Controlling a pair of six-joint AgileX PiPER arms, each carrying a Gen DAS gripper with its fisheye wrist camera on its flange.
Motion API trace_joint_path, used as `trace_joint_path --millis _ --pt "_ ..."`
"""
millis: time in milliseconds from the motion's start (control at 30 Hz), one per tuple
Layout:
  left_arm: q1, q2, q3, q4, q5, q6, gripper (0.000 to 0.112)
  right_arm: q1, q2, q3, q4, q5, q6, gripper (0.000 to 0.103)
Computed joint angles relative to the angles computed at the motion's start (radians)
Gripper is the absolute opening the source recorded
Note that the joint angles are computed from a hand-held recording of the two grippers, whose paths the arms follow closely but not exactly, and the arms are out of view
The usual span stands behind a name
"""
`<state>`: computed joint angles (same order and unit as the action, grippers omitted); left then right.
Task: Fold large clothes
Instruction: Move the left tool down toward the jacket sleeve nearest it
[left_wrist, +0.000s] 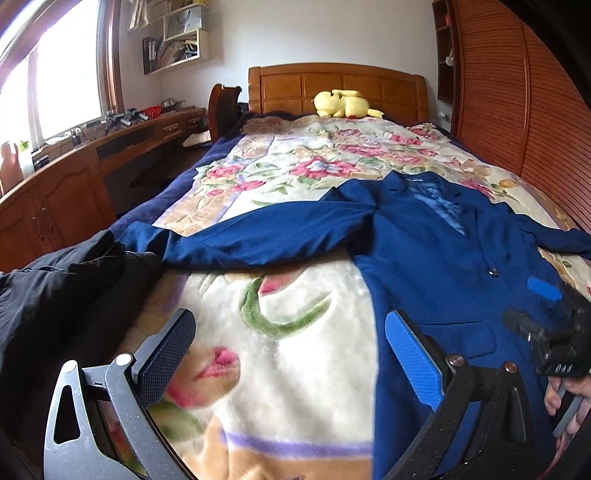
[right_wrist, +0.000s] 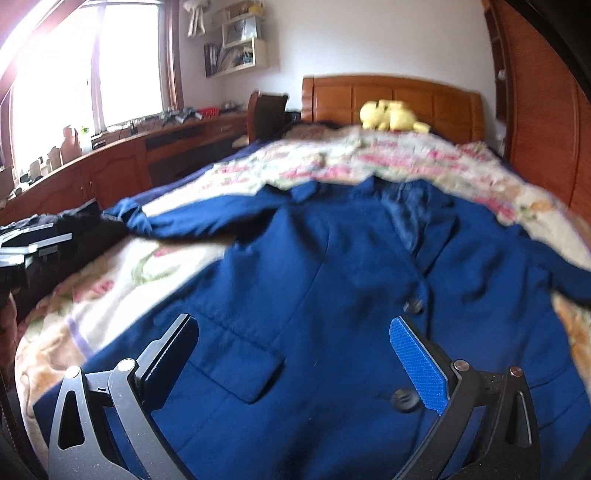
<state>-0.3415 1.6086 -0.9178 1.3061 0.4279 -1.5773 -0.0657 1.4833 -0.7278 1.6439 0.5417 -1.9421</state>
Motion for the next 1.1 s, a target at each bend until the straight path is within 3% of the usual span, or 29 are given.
trace_joint_path --millis 167,267,433,667,867,967,1100 --pt "0.126 0.072 -0.053 -0.064 -0.121 0.114 0.103 -0.019 0.0 0.005 -0.034 0.005 -0.004 0.103" --pt "0.184 0.132 -0.112 -0.137 -0.149 0.213 0.103 -0.011 0.009 -0.011 -0.048 -0.009 0.006 0.103" --pt "0.291 0.246 -0.253 -0.444 -0.179 0.522 0.101 0.027 0.03 -0.044 -0.094 -0.037 0.081 0.103" --pt "0.367 0.386 -0.454 -0.798 -0.117 0.854 0.089 0.056 0.06 -0.078 -0.113 -0.059 0.118 0.103" --pt "0.409 0.475 -0.588 -0.909 -0.065 0.923 0.075 0.07 0.073 -0.085 -0.111 -0.071 0.126 0.103" --pt "0.428 0.512 -0.636 -0.998 -0.055 0.959 0.072 0.072 0.083 -0.095 -0.127 -0.071 0.145 0.103" --pt "0.433 0.558 -0.693 -1.009 -0.014 0.957 0.068 0.075 0.088 -0.098 -0.127 -0.073 0.146 0.103"
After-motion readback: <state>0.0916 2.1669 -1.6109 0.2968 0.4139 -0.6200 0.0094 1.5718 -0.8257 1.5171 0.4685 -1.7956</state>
